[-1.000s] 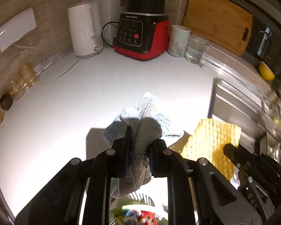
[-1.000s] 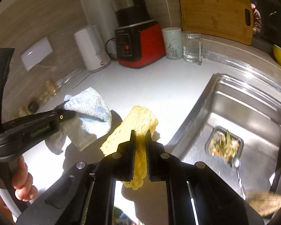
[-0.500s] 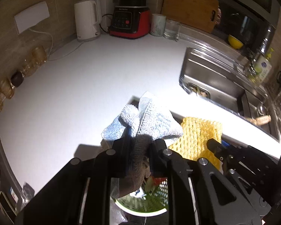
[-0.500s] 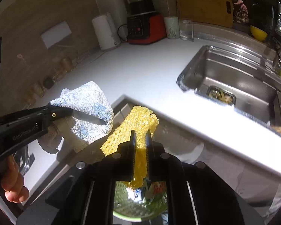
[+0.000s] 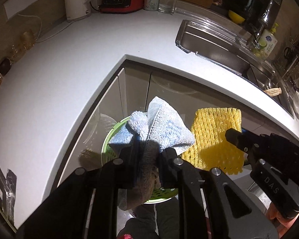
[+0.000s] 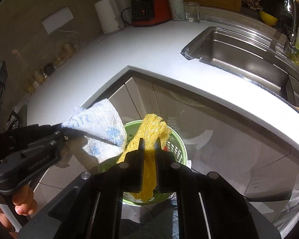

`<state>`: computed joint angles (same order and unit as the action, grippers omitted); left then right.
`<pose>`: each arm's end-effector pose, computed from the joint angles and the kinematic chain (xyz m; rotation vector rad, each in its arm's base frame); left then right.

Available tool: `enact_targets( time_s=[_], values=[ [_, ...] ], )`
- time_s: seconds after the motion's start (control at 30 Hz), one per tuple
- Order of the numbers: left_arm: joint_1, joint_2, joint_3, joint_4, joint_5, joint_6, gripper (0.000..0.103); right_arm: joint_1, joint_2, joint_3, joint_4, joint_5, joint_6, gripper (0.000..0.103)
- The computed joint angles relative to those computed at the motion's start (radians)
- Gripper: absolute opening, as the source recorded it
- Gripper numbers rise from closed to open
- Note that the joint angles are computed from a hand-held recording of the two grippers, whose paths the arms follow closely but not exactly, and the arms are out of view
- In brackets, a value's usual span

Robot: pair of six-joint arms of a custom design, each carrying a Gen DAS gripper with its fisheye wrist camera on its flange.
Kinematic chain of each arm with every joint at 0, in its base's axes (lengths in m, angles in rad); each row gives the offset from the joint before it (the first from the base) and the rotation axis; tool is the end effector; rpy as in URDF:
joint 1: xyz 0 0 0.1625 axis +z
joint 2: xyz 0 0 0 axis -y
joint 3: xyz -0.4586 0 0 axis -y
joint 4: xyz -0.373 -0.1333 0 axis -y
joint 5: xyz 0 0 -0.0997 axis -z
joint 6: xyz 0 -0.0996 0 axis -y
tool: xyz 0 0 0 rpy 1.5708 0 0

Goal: Collect trash
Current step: 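Carry the sponge and cloth over the green basket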

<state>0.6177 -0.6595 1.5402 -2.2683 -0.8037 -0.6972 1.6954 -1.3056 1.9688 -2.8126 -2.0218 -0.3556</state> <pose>-0.4411 -0.5617 0.0672 0.3999 2.4016 -0.5696 0.1571 -0.5312 0.3549 0.4373 -2.5184 0.6866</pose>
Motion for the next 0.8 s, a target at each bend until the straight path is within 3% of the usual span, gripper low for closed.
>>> enact_targets(
  time_s=[0.23, 0.3, 0.37, 0.47, 0.67, 0.8],
  values=[
    [0.049, 0.045, -0.012, 0.021, -0.066, 0.007, 0.017, -0.021, 0.019, -0.028, 0.034, -0.016, -0.008, 0.011],
    [0.065, 0.059, -0.023, 0.046, -0.094, -0.002, 0.026, -0.025, 0.023, -0.035, 0.044, -0.016, -0.01, 0.011],
    [0.074, 0.063, -0.022, 0.039, -0.11, -0.008, 0.047, -0.028, 0.029, -0.042, 0.053, -0.022, -0.014, 0.011],
    [0.072, 0.063, -0.02, 0.018, -0.106, -0.001, 0.059, -0.03, 0.035, -0.05, 0.064, -0.029, -0.012, 0.011],
    [0.054, 0.059, -0.03, 0.017, -0.055, 0.023, 0.076, -0.037, 0.037, -0.06, 0.072, -0.028, -0.015, 0.011],
    [0.041, 0.041, -0.018, 0.019, -0.024, 0.025, 0.078, -0.042, 0.037, -0.058, 0.073, -0.029, -0.013, 0.011]
  ],
)
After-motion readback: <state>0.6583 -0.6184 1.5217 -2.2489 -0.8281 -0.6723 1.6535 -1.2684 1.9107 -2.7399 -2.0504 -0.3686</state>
